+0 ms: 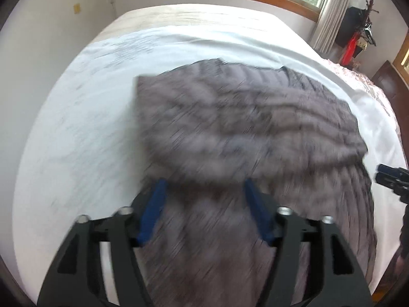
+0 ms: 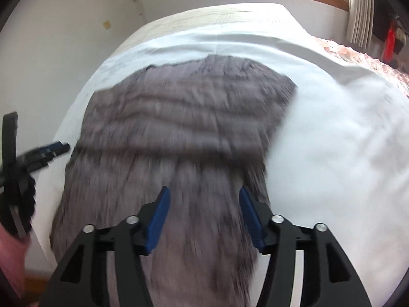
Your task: Fold large clothes
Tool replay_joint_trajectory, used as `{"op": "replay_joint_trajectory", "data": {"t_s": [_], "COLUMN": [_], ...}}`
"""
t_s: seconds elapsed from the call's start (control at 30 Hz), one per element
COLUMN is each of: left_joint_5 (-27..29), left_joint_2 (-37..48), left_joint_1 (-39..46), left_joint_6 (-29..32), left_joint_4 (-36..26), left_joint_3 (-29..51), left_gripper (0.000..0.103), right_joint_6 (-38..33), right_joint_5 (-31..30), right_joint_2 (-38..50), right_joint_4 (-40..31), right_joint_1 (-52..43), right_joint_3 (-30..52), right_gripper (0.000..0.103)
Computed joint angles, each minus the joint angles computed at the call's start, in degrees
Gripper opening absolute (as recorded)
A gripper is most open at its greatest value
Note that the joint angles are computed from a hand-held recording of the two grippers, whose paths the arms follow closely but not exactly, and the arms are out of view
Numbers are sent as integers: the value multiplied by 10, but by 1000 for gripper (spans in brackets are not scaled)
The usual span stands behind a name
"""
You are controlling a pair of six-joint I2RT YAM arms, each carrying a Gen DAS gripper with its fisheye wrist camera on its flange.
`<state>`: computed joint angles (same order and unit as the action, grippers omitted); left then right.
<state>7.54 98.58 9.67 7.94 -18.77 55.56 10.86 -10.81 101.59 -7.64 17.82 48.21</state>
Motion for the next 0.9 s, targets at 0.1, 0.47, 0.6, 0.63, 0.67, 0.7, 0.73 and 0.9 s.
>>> {"op": "replay_joint_trajectory", "data": {"t_s": [0.1,0.47,0.6,0.63,0.67,0.7,0.73,0.9], "left_joint_5": [7,72,89,96,102,110,111,113], "left_joint_2": [-72,-148,-123,-122,-117,-107,-108,-109], "left_joint_1": [68,332,373,382,388,393,397,404], "left_joint_6": [46,232,257,261,264,267,272,290], "left_joint_4": [-21,-99,-93,-92,-93,-95,-97,-95], "left_joint_3": [-80,-234,-251,-257,-258,-257,-259,-280], "left_gripper": [68,71,72,72,72,72,72,70], "right_joint_6": [11,45,63,66,69,74,77,87], "right_joint_5": [-17,-42,-32,-35,-39,-36,-32,-21], "right_joint_2": [-89,-227,-230,-230,-223,-210,-197,-179], "right_joint_4": [10,2,15,19,29,39,48,78], "right_joint_1": [-9,2,23,27,30,36,40,51], "right_joint_3": [-117,-319,-346,-349,-353,-354,-353,-362], "right_gripper": [68,69,69,69,69,69,69,59]}}
